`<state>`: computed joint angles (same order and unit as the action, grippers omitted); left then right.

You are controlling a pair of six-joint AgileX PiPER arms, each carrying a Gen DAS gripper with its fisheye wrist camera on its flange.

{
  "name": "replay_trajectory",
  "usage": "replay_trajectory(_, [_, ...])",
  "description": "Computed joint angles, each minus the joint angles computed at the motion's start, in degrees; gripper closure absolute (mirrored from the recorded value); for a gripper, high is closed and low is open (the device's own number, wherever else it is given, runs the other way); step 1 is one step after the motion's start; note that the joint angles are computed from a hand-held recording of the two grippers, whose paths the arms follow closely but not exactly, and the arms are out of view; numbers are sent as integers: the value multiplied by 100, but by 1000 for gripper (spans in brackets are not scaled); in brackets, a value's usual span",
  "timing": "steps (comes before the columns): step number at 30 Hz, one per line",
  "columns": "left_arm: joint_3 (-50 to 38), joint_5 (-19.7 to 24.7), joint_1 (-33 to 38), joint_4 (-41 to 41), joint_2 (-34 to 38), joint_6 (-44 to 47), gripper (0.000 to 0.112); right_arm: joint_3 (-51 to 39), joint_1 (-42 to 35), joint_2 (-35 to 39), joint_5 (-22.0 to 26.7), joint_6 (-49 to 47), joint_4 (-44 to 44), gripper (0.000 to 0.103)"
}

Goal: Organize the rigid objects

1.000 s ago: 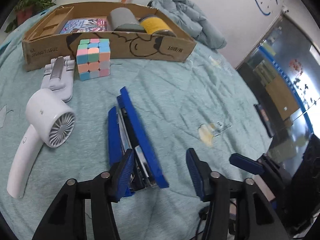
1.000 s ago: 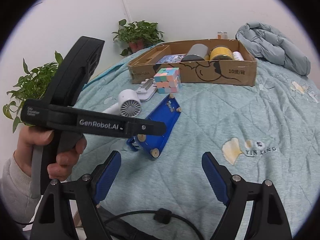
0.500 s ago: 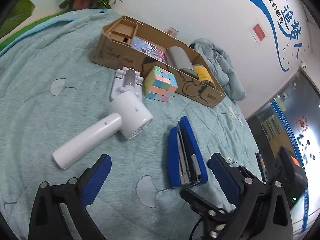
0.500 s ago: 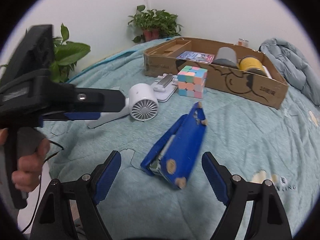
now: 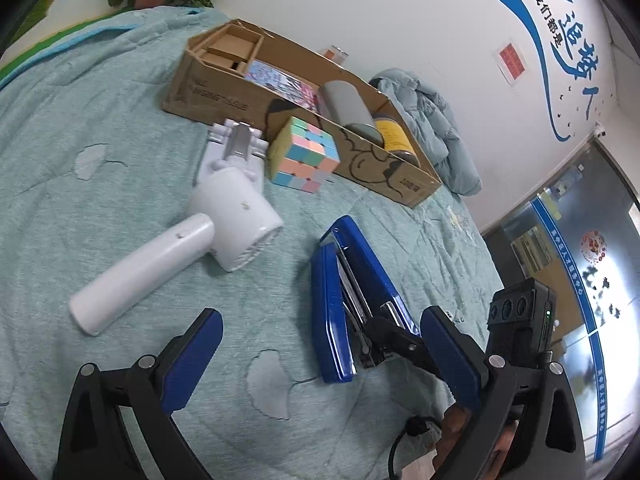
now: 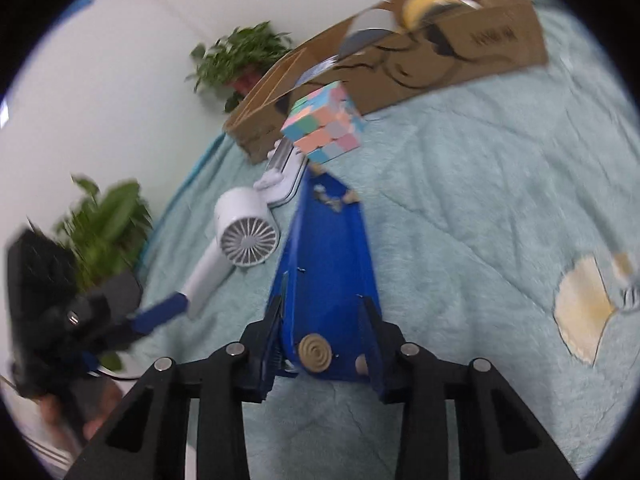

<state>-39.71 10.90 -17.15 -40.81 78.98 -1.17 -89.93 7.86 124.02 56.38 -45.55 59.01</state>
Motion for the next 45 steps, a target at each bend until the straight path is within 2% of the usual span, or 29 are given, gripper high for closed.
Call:
replay_trajectory(1, [-67,-14,-50,-7,73,-1,12,-15,-150,75,207,-39,174,69])
replay_trajectory(2, [-128,-39,-88,-149,164,128,12,82,-232,11,186,-123,204,69])
replay_trajectory(3, [-184,-43,-101,-381,257,353,12,268,-240,-147,-32,-305,194,67])
replay_trajectory(5, [-294,-35,-114,-729,451,670,12,580,-150,-506,-488,-500,-31,57])
replay_trajectory(7, [-342,-1,-56,-1296,589,1197,12,675,-15,-706,-666,-661,-231,24])
replay_trajectory(8, [-338,23,-1,-1725,631,1591,13,838,71,-868,-829,-912,-209,20])
replay_trajectory(11, [-298,50,121,-2233,609,2046,13,1188,502,-1197,-1483,-1504,-521,20])
replay_trajectory(15, [-211,20,202,-1953,495,1793,12,1274,1005,-1182,-1895,-1463,-1452,20])
replay_trajectory(17, [-158,-7,208,-2155,492,1953,12,1443,1296,-1197,-2486,-1200,-2235,23])
replay_trajectory(18, [-134,-9,211,-2327,501,2114,12,1446,1305,-1162,-2497,-1158,-2322,29])
replay_trajectory(20, [-133,-1,183,-2603,559,2407,13,1335,1154,-1074,-2366,-1132,-2087,40])
replay_trajectory(25, [-254,126,202,-3274,742,3152,13,931,833,-815,-1745,-1094,-1574,41])
replay_trajectory(27, [-325,202,222,-3388,815,3285,12,536,468,-536,-974,-862,-1008,41])
replay_trajectory(29, [-415,261,222,-3531,910,3436,12,-55,-43,-10,108,-324,-309,42])
replay_trajectory(31, [-547,346,224,-3564,1037,3505,12,-386,-417,435,837,82,318,43])
replay_trajectory(33, [-757,490,242,-3501,1215,3511,12,-401,-638,535,1001,234,666,43])
replay_trajectory(35, [-954,619,267,-3438,1359,3497,12,-497,-667,450,786,486,300,36])
replay_trajectory(37, [-1143,759,291,-3458,1530,3513,12,-348,-658,156,373,318,-32,19])
replay_trajectory(41, [-1461,952,295,-3599,1881,3606,12,288,-281,-663,-1156,-698,-744,18])
replay_trajectory(45, [-1700,1272,380,-3947,2203,3903,12,417,135,-824,-1624,-1121,-1375,18])
